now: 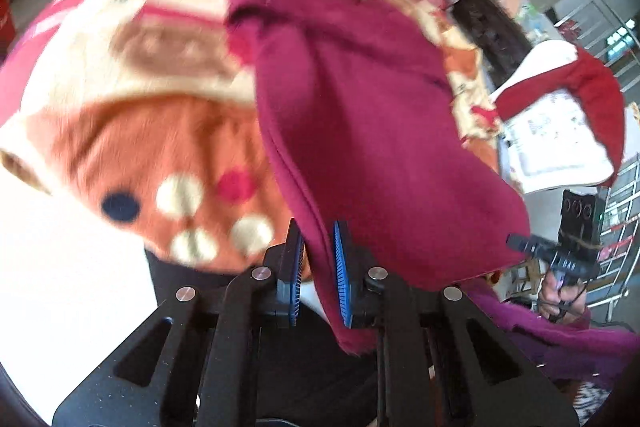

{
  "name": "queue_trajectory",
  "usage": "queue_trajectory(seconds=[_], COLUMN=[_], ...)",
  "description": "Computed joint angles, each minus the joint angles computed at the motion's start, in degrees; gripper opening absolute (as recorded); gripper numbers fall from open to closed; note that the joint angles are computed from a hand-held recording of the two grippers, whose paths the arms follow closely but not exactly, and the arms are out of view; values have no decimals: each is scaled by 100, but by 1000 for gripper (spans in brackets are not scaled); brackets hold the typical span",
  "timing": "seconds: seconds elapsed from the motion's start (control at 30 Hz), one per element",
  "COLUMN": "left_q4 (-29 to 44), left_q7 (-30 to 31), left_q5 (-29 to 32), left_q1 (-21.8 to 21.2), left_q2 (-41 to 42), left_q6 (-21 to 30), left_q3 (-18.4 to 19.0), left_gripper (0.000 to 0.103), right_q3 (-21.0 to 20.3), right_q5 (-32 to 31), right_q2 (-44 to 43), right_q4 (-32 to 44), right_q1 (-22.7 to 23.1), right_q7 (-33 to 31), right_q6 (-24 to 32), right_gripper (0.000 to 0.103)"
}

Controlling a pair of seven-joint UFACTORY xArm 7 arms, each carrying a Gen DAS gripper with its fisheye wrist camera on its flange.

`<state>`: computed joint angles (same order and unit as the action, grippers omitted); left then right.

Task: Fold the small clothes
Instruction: 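Grasp the hem with the left tool while the right tool grasps it too, lift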

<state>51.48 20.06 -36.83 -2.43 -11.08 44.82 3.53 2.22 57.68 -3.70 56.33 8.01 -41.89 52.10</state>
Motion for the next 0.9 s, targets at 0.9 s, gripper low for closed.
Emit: queue_trajectory(seconds=[0.9], left_q4=[-444], left_q7=[-1024], left_q5=[946], left_q1=[-165], left_q2=[349], left_q6=[-933], left_q3=[-349], left_gripper=[47], right_q3=[60], right_q5=[-173], right_q2=[-18], right_q4=[-351], right_q1=[36], right_q7=[103], right_q6=[-846], right_gripper=[28])
